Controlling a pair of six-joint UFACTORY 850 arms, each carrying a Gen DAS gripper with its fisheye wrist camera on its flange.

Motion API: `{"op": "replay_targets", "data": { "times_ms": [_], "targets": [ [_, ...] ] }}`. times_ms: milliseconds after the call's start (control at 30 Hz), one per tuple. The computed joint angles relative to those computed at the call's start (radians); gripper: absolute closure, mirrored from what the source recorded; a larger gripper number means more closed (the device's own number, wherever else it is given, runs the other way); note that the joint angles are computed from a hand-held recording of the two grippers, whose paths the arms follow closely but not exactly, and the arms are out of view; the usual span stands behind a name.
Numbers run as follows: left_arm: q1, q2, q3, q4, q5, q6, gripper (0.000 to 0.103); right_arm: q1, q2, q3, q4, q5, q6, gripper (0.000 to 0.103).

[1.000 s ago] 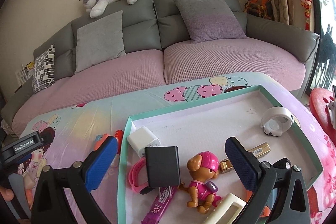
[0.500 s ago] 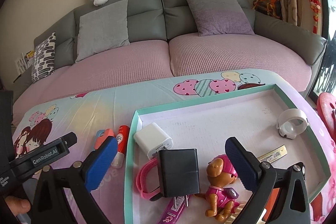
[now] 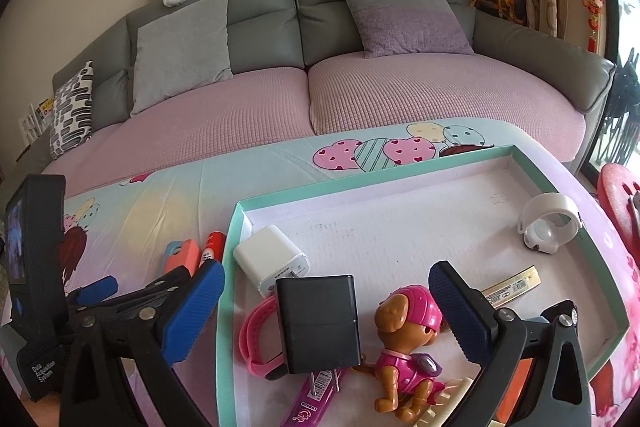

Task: Organize rigid objects
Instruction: 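Close the left tool on the pink-blue inaer case and lift it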

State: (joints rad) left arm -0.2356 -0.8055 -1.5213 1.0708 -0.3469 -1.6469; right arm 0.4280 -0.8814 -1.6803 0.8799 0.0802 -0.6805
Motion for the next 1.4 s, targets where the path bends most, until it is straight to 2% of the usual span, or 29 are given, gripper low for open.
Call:
{"op": "replay_targets", "data": {
  "times_ms": [267, 367, 433, 667, 767, 1000, 1100, 1233, 1400],
  "targets": [
    [0.01, 0.006, 0.011, 0.039, -0.074, -0.076, 0.002, 0.001, -0.005, -0.007, -0.023, -0.02, 0.019, 0.0],
    [0.001, 0.002, 0.004, 0.126, -0.107, -0.106, 0.002, 0.005, -0.007, -0.009, 0.034, -0.024, -0.046, 0.0],
    [-0.001, -0.001, -0.001, 0.157, -0.103, -0.12, 0.002, 0.005, -0.009, -0.011, 0.05, -0.023, -0.063, 0.0],
    [-0.003, -0.024, -0.028, 0.147, -0.102, -0.079, 0.002, 0.007, -0.016, -0.022, 0.238, -0.036, -0.253, 0.0],
    [0.0, -0.022, -0.023, 0.165, -0.077, -0.092, 0.015, 0.008, -0.018, -0.025, 0.286, -0.04, -0.306, 0.0],
    [-0.003, -0.016, -0.016, 0.209, -0.025, -0.099, 0.042, 0.012, -0.015, -0.021, 0.273, -0.036, -0.298, 0.0],
    [0.0, -0.014, -0.013, 0.221, 0.009, -0.107, 0.056, 0.016, -0.017, -0.023, 0.395, -0.031, -0.426, 0.0],
    [0.007, -0.007, 0.001, 0.255, 0.035, -0.151, 0.057, 0.022, -0.016, -0.022, 0.489, -0.019, -0.531, 0.0],
    [0.017, 0.009, 0.022, 0.207, 0.058, -0.13, 0.057, 0.025, -0.013, -0.018, 0.401, -0.013, -0.44, 0.0]
  ]
}}
